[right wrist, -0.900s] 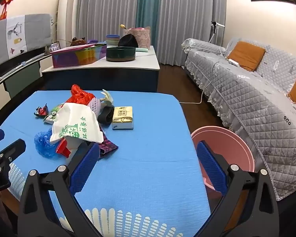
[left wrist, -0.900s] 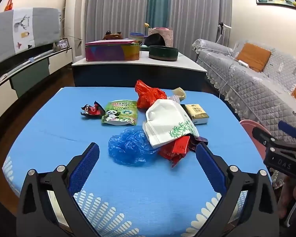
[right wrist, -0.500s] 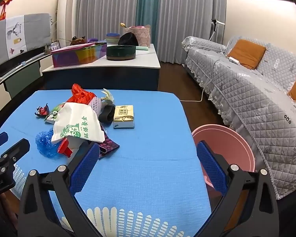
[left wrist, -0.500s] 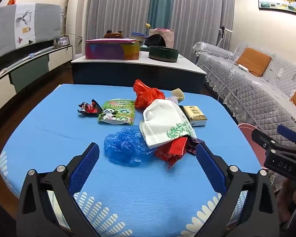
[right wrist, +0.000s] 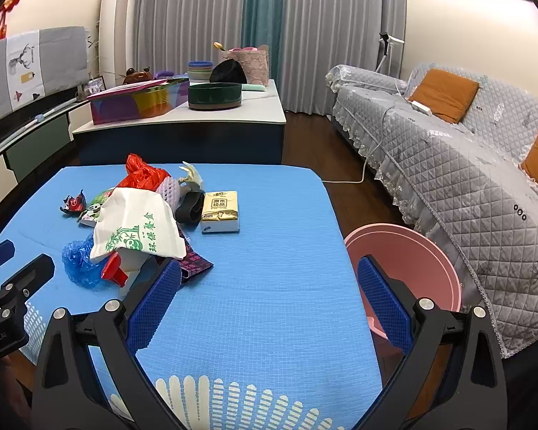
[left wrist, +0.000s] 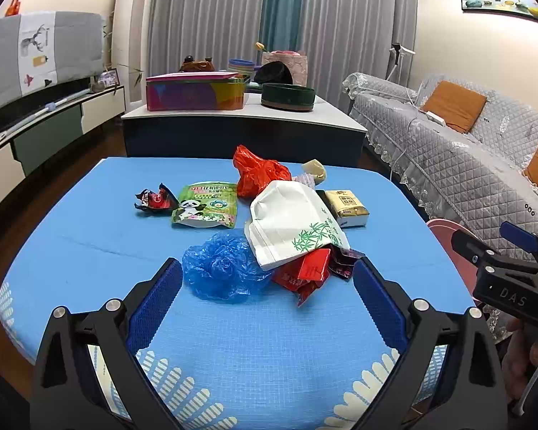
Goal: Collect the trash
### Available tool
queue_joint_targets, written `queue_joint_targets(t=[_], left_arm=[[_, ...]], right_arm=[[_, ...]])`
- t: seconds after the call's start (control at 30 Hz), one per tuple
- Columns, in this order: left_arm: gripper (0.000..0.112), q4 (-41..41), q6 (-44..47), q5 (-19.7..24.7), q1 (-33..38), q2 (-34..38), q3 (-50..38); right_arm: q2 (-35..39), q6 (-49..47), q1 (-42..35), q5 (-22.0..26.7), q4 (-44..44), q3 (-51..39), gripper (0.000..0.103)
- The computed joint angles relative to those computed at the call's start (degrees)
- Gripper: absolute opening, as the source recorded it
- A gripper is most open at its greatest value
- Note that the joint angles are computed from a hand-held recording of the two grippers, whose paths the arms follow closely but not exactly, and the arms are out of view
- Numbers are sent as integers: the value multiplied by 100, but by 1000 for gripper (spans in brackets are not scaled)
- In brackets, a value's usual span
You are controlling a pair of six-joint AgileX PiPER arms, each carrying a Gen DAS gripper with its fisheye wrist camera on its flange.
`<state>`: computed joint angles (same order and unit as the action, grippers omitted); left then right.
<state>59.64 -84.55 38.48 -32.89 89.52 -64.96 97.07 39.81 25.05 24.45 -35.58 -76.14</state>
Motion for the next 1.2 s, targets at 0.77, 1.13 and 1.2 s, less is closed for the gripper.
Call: queue_joint_targets(t=[0.77,1.13,1.2], left_arm=[[92,-30,48,-27,17,7,-18],[92,-5,24,-18,6,18,-17],[92,-24,50,-26,14,16,-19]], right_arm=[[49,-31,31,16,29,-64,96],[46,-12,37,28,17,-65,96],[34,20,36,21,-25,-47,96]])
